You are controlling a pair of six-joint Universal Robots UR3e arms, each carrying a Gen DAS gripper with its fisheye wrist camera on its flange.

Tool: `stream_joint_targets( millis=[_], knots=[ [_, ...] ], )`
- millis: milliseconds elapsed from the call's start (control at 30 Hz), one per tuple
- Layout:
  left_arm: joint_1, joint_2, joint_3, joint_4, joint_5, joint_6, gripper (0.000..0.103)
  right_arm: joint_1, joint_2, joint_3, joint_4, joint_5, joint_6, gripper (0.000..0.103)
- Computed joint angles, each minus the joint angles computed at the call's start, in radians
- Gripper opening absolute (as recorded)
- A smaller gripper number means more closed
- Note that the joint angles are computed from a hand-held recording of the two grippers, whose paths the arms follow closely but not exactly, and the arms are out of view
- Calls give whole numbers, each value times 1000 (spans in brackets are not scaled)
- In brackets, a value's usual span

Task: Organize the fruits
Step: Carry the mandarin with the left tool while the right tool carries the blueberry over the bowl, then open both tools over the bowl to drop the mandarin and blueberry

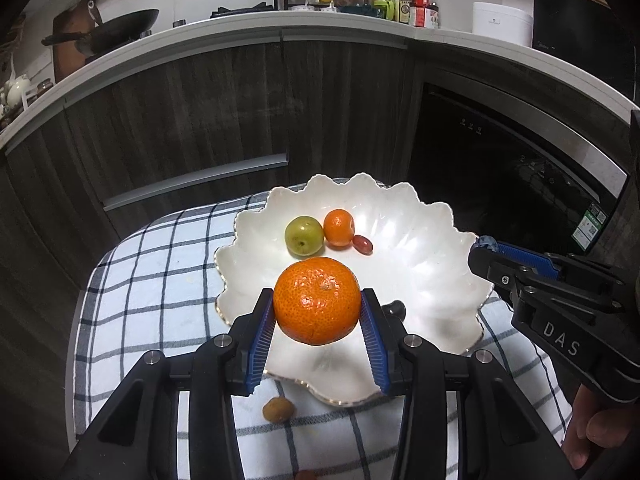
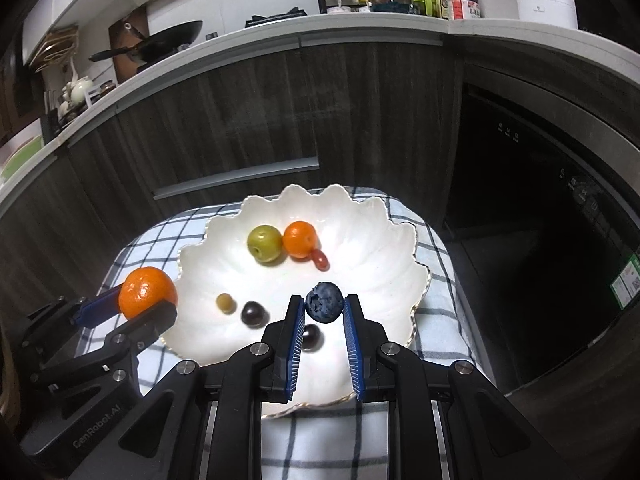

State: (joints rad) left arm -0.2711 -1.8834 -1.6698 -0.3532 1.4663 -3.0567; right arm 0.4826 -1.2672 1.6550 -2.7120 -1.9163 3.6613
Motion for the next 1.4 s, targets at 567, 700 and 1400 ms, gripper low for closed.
stream_joint_targets(
  millis=[567, 700, 1400],
  knots=[
    [-9, -245, 274, -77, 11, -33, 42, -112, 115, -48, -34, 90, -61, 22],
    [-7, -294, 340, -103, 7, -34, 42, -130, 141, -68, -31, 106, -66, 22],
    [-1, -363, 415, -129, 3, -47, 63, -160, 222, -156, 34, 136, -77, 23]
  ],
)
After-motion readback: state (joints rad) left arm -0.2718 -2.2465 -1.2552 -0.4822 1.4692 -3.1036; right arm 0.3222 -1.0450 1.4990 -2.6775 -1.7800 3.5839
